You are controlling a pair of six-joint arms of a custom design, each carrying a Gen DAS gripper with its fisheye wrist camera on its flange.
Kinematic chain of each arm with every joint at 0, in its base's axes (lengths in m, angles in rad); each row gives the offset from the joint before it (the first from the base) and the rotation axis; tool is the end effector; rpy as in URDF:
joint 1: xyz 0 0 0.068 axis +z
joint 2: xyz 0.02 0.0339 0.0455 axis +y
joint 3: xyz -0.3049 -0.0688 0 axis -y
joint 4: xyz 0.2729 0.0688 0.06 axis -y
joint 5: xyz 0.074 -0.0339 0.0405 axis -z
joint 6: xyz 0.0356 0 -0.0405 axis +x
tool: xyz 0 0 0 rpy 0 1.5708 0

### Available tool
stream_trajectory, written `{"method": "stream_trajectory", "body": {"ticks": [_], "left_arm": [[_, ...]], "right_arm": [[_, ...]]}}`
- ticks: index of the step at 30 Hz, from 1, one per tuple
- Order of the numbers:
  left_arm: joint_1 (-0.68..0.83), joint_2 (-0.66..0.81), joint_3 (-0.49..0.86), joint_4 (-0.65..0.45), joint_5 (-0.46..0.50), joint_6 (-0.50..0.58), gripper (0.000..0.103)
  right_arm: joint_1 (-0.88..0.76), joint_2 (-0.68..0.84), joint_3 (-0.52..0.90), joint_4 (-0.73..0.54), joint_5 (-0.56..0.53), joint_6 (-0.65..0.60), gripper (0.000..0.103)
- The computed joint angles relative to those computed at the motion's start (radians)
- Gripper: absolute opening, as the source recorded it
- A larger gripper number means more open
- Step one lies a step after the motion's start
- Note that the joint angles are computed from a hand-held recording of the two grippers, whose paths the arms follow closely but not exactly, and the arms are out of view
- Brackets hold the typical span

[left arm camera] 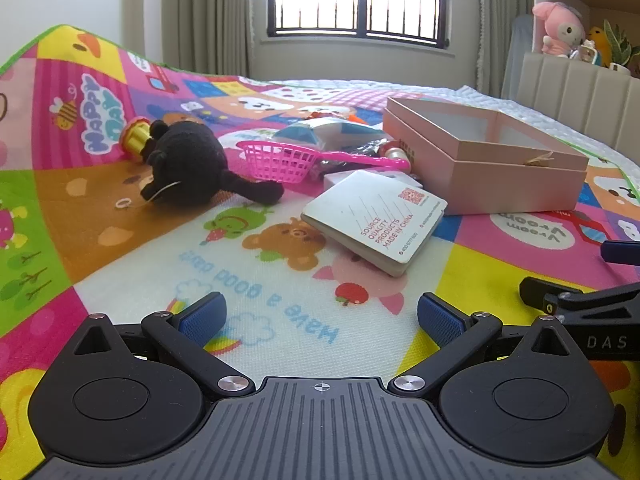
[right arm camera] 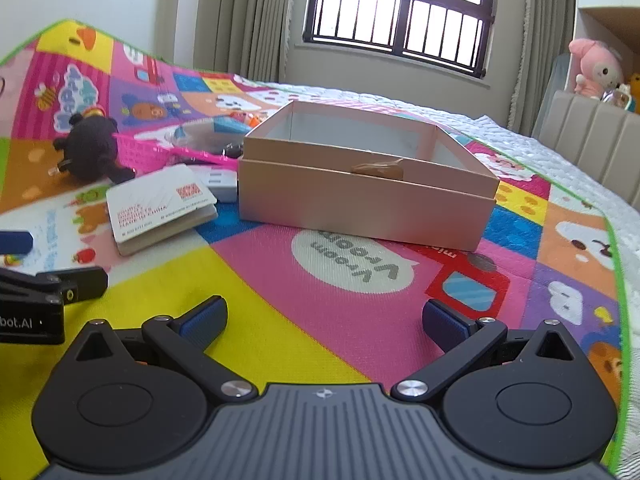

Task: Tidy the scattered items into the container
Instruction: 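Move the right tool toward the white card booklet beside the box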

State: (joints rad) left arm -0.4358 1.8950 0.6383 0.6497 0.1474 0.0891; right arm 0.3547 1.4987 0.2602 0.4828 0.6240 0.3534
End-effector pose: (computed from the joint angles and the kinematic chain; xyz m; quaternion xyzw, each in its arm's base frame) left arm 0.3135 -0.1517 0.0992 0.2622 0.8446 -0.1440 0.4440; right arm 0.2123 0.0564 0.1086 0.1211 0.8739 -0.1336 0.4515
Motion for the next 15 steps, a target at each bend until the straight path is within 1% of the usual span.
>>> {"method": "stream_trajectory", "body": {"ticks": [3, 5, 7, 10, 13, 15], "left_arm": [[-0.001, -0.005, 0.008, -0.022, 0.0, 0.001, 0.103], [0.0, -0.012, 0.014, -0.04, 0.0, 0.005, 0.103], [0.001, -0.02, 0.011, -0.048, 0.005, 0.013, 0.103], [0.007, -0.034, 0.006, -0.063, 0.018, 0.037, 0.103], [0.022, -0.049, 0.021, -0.11, 0.045, 0.056, 0.103], [0.042, -0.055, 0.027, -0.123, 0.076, 0.064, 0.103]], "right_arm": [[0.026, -0.016, 0.036, -0.105, 0.033, 0.027, 0.103], [0.021, -0.033, 0.042, -0.146, 0.018, 0.043, 0.103], [-0.012, -0.058, 0.044, -0.176, -0.039, 0.047, 0.103], [-0.085, -0.11, 0.049, -0.235, -0.162, 0.046, 0.103], [-0.118, -0.131, 0.053, -0.27, -0.223, 0.057, 0.103], [-0.118, -0.141, 0.051, -0.283, -0.233, 0.083, 0.103]]}}
